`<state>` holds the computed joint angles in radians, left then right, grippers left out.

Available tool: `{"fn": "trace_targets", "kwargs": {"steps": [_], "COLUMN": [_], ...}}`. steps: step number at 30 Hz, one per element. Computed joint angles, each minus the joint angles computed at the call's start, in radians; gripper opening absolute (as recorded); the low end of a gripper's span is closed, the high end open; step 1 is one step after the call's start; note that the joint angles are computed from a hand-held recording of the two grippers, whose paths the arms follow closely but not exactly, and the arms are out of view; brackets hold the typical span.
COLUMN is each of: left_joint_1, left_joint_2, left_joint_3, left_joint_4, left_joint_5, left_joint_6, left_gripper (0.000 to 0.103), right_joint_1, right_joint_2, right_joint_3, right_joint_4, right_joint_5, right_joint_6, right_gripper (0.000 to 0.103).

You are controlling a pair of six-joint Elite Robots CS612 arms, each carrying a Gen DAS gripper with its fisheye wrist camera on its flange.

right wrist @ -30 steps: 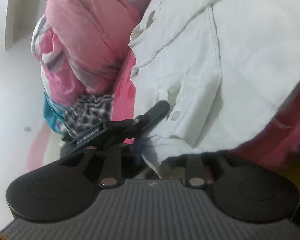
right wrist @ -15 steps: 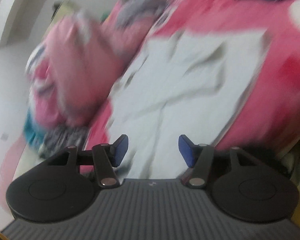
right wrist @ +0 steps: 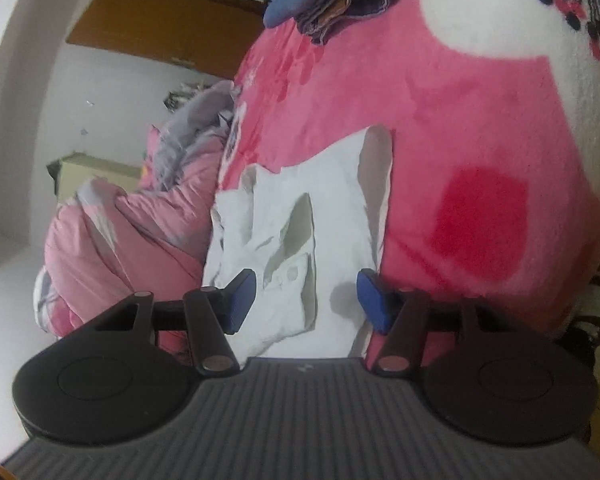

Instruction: Fold clothes

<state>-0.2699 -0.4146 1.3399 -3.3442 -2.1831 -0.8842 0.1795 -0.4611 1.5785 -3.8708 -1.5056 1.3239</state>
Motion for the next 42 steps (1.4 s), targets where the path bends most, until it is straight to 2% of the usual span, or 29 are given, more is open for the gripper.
{"fn": "trace_targets", "kwargs": {"steps": [2, 5, 8, 11, 15, 17, 21, 26, 31, 33, 37, 39, 41, 42], "left_joint_1": [0.002, -0.001, -0.001, -0.002, 0.000, 0.001, 0.006, 0.015, 0.019, 0.018, 0.002, -0.007, -0.016, -0.020], "left_joint_2": [-0.001, 0.000, -0.002, -0.005, -0.006, -0.004, 0.005, 0.025, 0.028, 0.026, 0.014, 0.002, -0.010, -0.014], "left_joint_3": [0.002, -0.006, -0.007, -0.005, -0.001, -0.002, -0.009, -0.025, -0.023, -0.019, -0.002, 0.014, 0.027, 0.030], "left_joint_4": [0.005, 0.015, 0.029, 0.038, 0.037, 0.034, 0.022, -0.008, -0.025, -0.031, -0.038, -0.039, -0.040, -0.042], "left_joint_5": [-0.005, -0.002, -0.002, 0.000, -0.004, -0.009, -0.029, -0.072, -0.087, -0.079, -0.032, 0.006, 0.044, 0.060], "left_joint_6": [0.005, 0.012, 0.032, 0.053, 0.068, 0.073, 0.077, 0.061, 0.069, 0.073, 0.107, 0.156, 0.189, 0.189], "left_gripper": [0.009, 0.009, 0.009, 0.009, 0.008, 0.008, 0.008, 0.008, 0.008, 0.008, 0.005, 0.005, 0.004, 0.004], "right_joint_1": [0.000, -0.007, -0.041, -0.073, -0.100, -0.120, -0.163, -0.178, -0.170, -0.166, -0.153, -0.145, -0.134, -0.128], "right_joint_2": [-0.005, -0.024, -0.041, -0.048, -0.022, 0.001, 0.035, 0.034, 0.059, 0.063, 0.054, 0.051, 0.047, 0.046], "right_joint_3": [0.007, 0.005, -0.033, -0.111, -0.242, -0.292, -0.337, -0.355, -0.417, -0.436, -0.443, -0.444, -0.436, -0.432], "right_joint_4": [-0.024, -0.010, 0.072, 0.289, 0.593, 0.670, 0.679, 0.797, 0.904, 0.948, 1.011, 1.034, 1.020, 1.003], "right_joint_5": [-0.049, -0.098, 0.006, 0.111, 0.175, 0.248, 0.451, 0.640, 0.764, 0.779, 0.789, 0.790, 0.770, 0.753], "right_joint_6": [-0.003, -0.093, -0.256, -0.467, -0.630, -0.639, -0.562, -0.630, -0.690, -0.737, -0.838, -0.880, -0.900, -0.899], "right_gripper": [0.057, 0.057, 0.058, 0.060, 0.061, 0.062, 0.063, 0.063, 0.062, 0.059, 0.027, 0.019, 0.006, 0.005]}}
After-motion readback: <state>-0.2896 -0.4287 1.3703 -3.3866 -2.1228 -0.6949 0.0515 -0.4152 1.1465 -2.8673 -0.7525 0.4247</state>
